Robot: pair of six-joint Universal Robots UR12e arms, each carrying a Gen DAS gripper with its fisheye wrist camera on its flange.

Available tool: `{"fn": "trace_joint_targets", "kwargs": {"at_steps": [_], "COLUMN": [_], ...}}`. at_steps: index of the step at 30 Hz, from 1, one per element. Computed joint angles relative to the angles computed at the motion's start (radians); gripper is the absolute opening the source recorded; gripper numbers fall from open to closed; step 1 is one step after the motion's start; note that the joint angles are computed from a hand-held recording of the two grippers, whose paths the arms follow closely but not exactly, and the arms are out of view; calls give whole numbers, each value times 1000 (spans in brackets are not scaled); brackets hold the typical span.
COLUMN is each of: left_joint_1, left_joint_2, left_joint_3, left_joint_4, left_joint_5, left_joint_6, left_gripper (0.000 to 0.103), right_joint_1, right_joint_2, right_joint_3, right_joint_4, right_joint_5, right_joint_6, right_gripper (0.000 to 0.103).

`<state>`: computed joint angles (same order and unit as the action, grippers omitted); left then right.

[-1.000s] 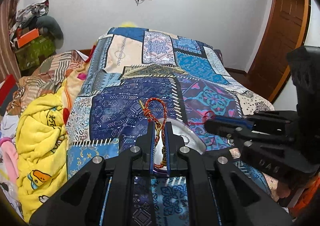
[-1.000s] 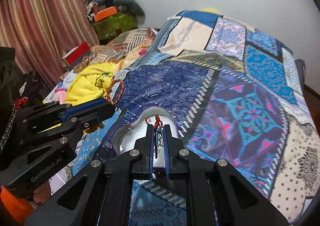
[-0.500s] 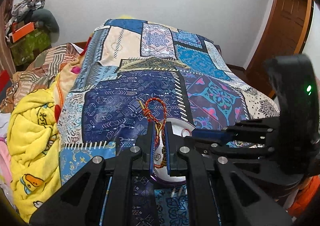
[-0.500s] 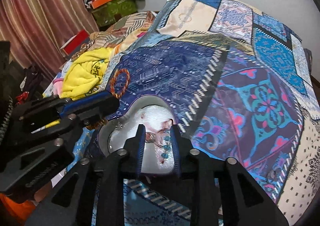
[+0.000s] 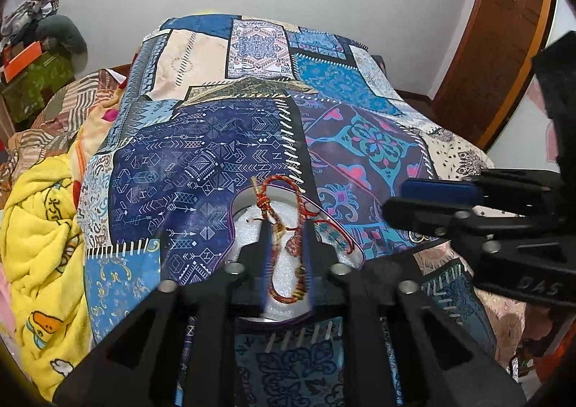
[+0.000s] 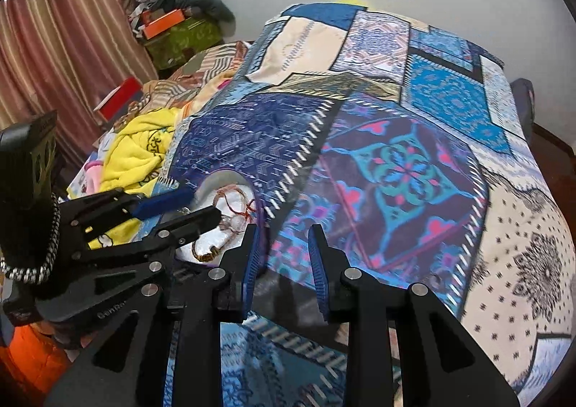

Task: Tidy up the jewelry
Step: 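Lower the bracelet into the tin and open the left tool, then move the left tool from the tin to the gold ring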

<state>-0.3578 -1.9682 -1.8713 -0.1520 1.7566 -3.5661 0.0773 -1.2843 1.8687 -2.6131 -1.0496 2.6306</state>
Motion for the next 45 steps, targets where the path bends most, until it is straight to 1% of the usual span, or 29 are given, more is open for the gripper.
{"fn": "trace_joint_targets", "kwargs": {"at_steps": [2,3,12,19,24,28,32,35,42,45], "left_joint_1": [-6,-7,-27,-53,-74,-84,-91,-97,-86,-82], "left_joint_2": [1,2,33,36,20,1,-19,-39,-88,-107], "left_joint_3": [4,4,0,17,39,61,81,101,146,165], "left_joint_4": [-8,-8,-8,-14,-21,-42,-60,-86,-142,-155], "left_joint_5": [25,31,70,69,42,11,-38,-54,-116,-131], "left_joint_6": [-3,-3,6,21,30,35,43,57,45,45], "left_gripper": [38,39,41,41,45,45,45,45,45,39], "right_joint_1": [-7,-10,-46,-79,-105,-121,-131,-138,-143,-143], "right_joint_2": [-4,-7,-37,-61,-68,-69,-67,-62,-47,-37], "right_joint_3": [6,8,37,70,87,96,103,104,98,90], "right_joint_4": [-10,-13,-62,-118,-119,-111,-105,-94,-69,-54], "right_joint_5": [-1,-1,7,-11,-20,-33,-54,-60,-75,-77], "right_joint_6": [11,17,59,80,98,105,108,113,107,108], "right_gripper": [25,25,25,25,25,25,25,25,25,25]}}
